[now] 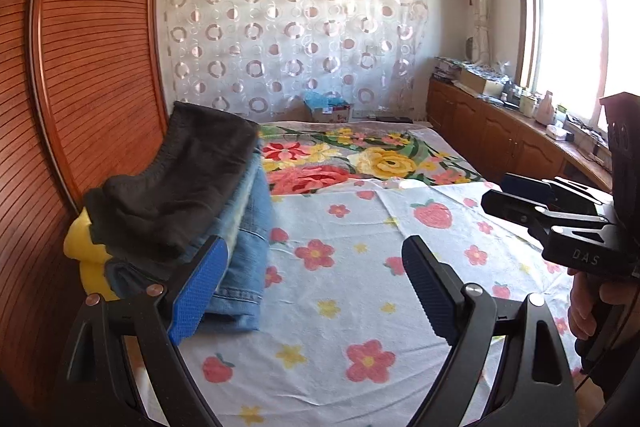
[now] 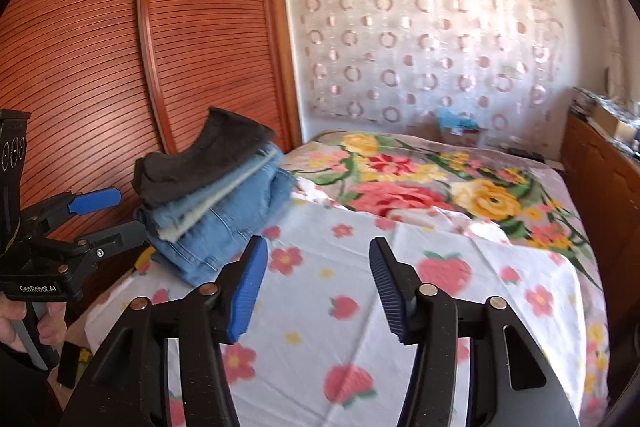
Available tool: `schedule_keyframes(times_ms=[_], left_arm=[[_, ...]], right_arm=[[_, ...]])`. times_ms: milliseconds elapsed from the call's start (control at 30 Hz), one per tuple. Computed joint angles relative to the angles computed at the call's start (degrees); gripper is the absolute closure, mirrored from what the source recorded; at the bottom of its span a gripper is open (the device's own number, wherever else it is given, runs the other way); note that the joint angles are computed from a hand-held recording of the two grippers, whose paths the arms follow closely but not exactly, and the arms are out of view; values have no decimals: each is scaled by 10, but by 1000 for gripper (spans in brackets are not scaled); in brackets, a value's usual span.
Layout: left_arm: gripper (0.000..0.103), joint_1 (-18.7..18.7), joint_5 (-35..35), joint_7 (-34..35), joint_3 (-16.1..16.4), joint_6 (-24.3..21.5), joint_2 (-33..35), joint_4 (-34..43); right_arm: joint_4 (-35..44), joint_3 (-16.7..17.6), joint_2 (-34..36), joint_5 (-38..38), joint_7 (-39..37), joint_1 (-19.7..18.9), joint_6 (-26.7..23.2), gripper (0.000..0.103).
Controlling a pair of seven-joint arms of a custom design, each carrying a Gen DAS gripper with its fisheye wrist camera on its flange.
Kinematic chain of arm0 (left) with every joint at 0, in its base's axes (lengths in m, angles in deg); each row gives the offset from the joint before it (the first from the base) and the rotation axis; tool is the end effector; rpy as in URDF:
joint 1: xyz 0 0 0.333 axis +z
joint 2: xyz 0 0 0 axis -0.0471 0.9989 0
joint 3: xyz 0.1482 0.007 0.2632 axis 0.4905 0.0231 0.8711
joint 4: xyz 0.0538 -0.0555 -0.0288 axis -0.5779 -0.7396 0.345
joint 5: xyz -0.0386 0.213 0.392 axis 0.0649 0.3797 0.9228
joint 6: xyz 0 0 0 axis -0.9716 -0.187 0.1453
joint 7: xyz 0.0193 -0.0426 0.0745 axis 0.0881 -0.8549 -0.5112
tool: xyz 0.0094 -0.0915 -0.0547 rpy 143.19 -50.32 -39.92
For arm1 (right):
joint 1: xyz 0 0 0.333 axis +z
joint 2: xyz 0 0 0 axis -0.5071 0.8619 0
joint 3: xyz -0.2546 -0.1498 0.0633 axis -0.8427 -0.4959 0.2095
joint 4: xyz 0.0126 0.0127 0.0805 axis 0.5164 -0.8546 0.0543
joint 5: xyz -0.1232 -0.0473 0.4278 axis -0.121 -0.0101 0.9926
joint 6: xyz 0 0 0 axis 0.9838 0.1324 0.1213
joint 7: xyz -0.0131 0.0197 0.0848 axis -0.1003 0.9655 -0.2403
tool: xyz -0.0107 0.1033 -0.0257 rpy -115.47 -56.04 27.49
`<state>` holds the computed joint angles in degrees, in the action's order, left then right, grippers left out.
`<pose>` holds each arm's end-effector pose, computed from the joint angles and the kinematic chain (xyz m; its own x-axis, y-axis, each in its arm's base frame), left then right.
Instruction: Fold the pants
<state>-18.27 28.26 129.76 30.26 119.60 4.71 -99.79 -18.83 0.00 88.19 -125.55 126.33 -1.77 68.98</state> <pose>0.7455 -0.3442 0.5501 -0.6102 -0.7919 0.0252 -0.4269 0.3018 -0.8525 0.6074 0.3856 0.5947 -0.0571 -0.9949 -0.0836 -0.4407 0.1003 -0.8920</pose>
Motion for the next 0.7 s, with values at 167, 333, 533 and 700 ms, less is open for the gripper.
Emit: schedule_keyframes(times_ms=[167, 333, 533, 700], left_arm=[[14, -2, -7, 8, -9, 15, -35, -53], [14, -10, -8, 8, -12, 28, -63, -92], [14, -16, -9, 8, -15, 37, -97, -143], [14, -18, -16, 17, -21, 46, -120, -173]], right_arm=[[-17, 15, -25, -21, 47, 24, -88, 41], [-14, 35, -32, -24, 79, 38, -160, 41], [2, 47, -31, -26, 101, 52, -228, 40], [30, 53, -19, -29, 114, 70, -278, 40]])
